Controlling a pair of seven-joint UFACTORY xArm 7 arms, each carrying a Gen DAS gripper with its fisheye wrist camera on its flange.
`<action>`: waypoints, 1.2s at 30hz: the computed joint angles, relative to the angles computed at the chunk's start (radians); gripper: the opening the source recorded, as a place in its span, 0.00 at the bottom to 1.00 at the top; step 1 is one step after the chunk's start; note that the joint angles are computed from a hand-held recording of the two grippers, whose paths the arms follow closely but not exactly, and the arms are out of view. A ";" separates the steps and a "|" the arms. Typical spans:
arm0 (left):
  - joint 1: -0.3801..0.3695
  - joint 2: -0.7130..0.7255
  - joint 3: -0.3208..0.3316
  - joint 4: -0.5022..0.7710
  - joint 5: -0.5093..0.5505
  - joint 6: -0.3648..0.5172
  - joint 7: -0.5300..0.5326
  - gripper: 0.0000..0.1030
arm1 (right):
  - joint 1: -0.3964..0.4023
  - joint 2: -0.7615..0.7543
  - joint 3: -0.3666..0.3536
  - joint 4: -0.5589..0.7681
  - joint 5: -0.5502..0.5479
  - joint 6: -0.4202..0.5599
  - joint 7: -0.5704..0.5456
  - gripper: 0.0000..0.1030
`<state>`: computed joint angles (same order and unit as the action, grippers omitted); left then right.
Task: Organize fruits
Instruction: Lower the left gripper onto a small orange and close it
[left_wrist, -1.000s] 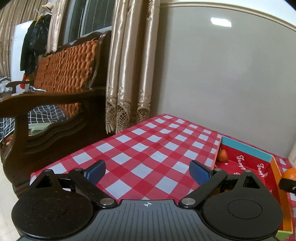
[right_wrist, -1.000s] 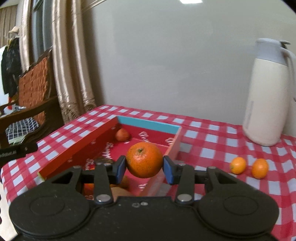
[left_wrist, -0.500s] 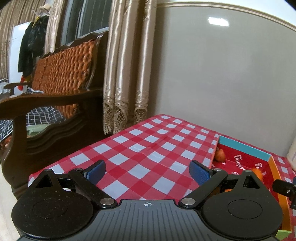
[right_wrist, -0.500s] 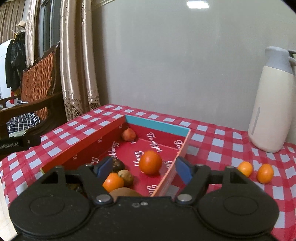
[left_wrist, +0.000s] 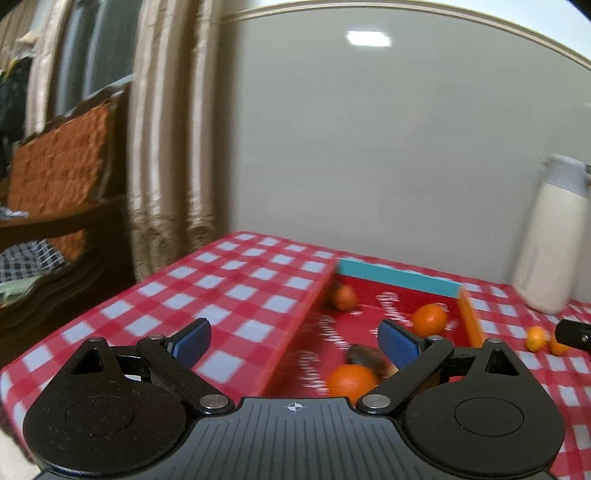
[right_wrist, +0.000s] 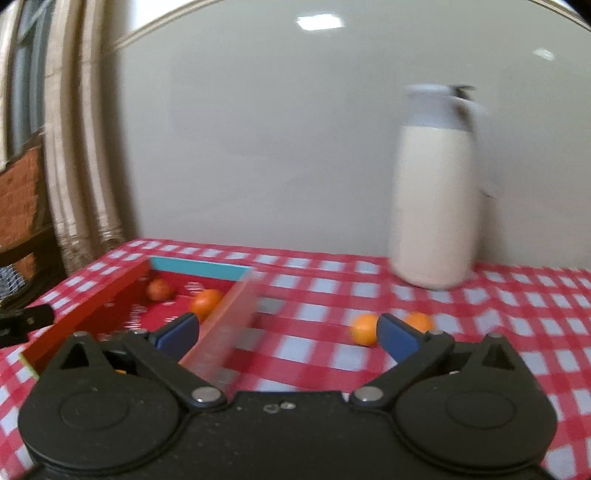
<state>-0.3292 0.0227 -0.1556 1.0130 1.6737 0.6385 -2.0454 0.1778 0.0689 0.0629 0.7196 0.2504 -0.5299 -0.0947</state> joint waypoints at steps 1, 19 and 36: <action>-0.005 0.012 -0.005 0.015 0.010 -0.009 0.004 0.93 | 0.000 -0.004 -0.007 -0.007 0.033 0.001 -0.013 1.00; -0.189 0.345 0.031 0.426 -0.041 -0.132 0.321 0.93 | -0.033 -0.031 -0.021 -0.030 0.671 -0.185 -0.369 1.00; -0.287 0.702 0.122 0.877 -0.437 -0.215 0.791 0.93 | -0.100 -0.036 -0.043 -0.059 0.708 -0.205 -0.356 1.00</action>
<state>-0.6163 0.7249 -0.0333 1.8901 1.2366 0.4235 -1.2545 0.0777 0.0333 0.0197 0.6609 0.9584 -0.7352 -0.4506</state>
